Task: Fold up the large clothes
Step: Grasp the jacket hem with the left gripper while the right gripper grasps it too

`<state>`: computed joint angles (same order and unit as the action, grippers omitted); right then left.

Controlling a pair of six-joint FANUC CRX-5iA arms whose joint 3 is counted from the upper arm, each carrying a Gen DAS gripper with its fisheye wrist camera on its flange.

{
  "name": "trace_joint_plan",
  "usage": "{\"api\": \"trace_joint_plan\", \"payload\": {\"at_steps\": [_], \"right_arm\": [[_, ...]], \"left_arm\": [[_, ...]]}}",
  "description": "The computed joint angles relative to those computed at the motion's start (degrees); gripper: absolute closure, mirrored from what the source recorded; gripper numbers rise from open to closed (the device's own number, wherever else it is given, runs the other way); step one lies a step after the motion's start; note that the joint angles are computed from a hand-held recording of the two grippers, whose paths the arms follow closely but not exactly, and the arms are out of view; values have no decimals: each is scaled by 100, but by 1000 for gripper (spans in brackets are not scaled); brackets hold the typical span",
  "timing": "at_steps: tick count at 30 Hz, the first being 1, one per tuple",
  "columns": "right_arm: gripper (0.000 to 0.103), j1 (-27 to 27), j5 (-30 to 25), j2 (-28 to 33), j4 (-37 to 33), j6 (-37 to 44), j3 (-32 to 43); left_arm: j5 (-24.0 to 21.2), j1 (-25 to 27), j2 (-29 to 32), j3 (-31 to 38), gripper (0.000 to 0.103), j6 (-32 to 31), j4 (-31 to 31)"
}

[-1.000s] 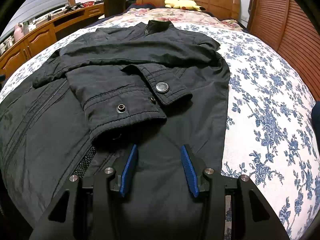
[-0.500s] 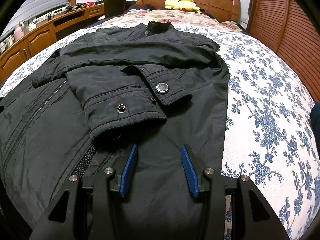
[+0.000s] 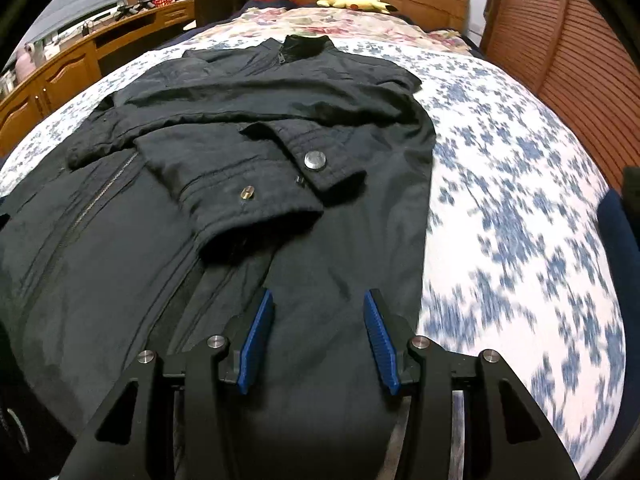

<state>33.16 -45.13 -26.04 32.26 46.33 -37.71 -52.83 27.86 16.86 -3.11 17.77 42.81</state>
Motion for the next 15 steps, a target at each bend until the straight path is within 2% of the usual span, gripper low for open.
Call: {"api": "trace_joint_plan", "payload": {"at_steps": [2,6,9,15], "right_arm": [[54,172,-166,-313,62,-208,-183],[54,554,-638,-939,129,-584,-473],[54,862,-1090,-1286,108,-785,-585],[53,1564,-1840,-1815,23,-1105,-608]], "left_arm": [[-248,95,-18,-19,31,-93,93],[-382,233,-117,-149,52,-210,227],[-507,335,-151,-204,61,-222,288],[-636,463,-245,-329,61,-203,282]]}}
